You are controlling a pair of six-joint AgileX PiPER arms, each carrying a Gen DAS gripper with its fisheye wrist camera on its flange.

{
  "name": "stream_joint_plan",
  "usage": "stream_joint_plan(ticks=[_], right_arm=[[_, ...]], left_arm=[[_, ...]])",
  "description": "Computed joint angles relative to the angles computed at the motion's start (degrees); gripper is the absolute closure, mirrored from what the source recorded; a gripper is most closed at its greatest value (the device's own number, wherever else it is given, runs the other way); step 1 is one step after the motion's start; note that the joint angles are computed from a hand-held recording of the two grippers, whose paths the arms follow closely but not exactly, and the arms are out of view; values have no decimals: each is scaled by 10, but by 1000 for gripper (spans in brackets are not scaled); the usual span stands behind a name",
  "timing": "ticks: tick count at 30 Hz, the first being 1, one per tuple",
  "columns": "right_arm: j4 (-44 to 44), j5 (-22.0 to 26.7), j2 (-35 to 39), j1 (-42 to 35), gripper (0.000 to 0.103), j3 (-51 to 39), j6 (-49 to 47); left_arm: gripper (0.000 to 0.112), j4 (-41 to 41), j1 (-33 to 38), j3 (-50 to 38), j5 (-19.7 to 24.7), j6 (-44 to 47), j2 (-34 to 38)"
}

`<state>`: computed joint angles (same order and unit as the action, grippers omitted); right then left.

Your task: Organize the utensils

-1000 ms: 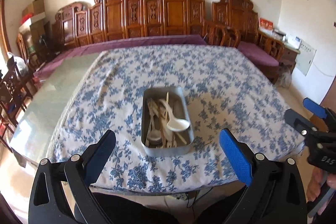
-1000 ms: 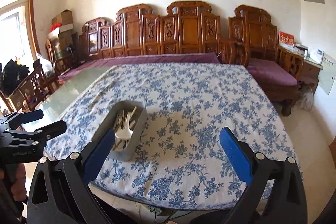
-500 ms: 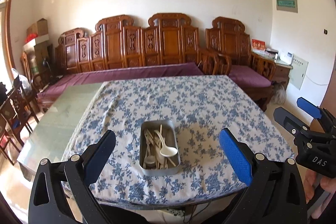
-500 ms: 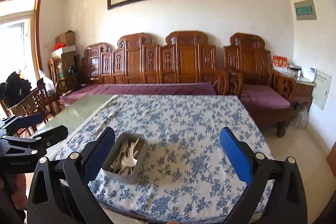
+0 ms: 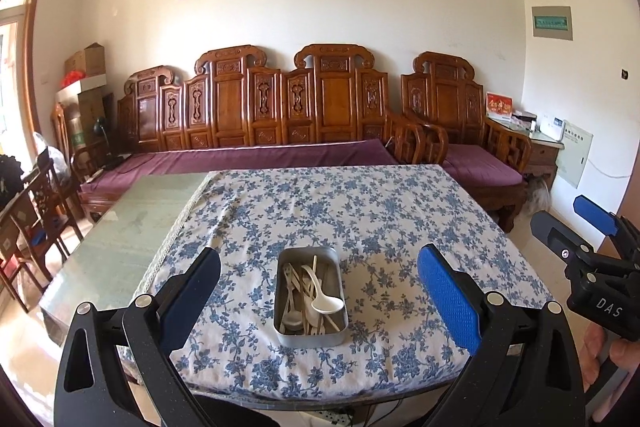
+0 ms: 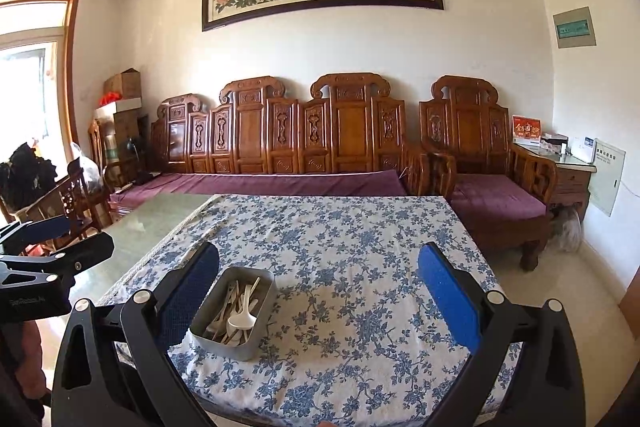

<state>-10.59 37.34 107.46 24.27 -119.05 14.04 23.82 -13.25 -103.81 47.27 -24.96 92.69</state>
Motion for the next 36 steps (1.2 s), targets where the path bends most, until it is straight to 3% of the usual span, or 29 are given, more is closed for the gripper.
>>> stream_joint_plan(ticks=[36], right_arm=[[-12, 0, -7, 9, 3, 5, 9]], left_arm=[[17, 4, -1, 16, -13, -16, -6]])
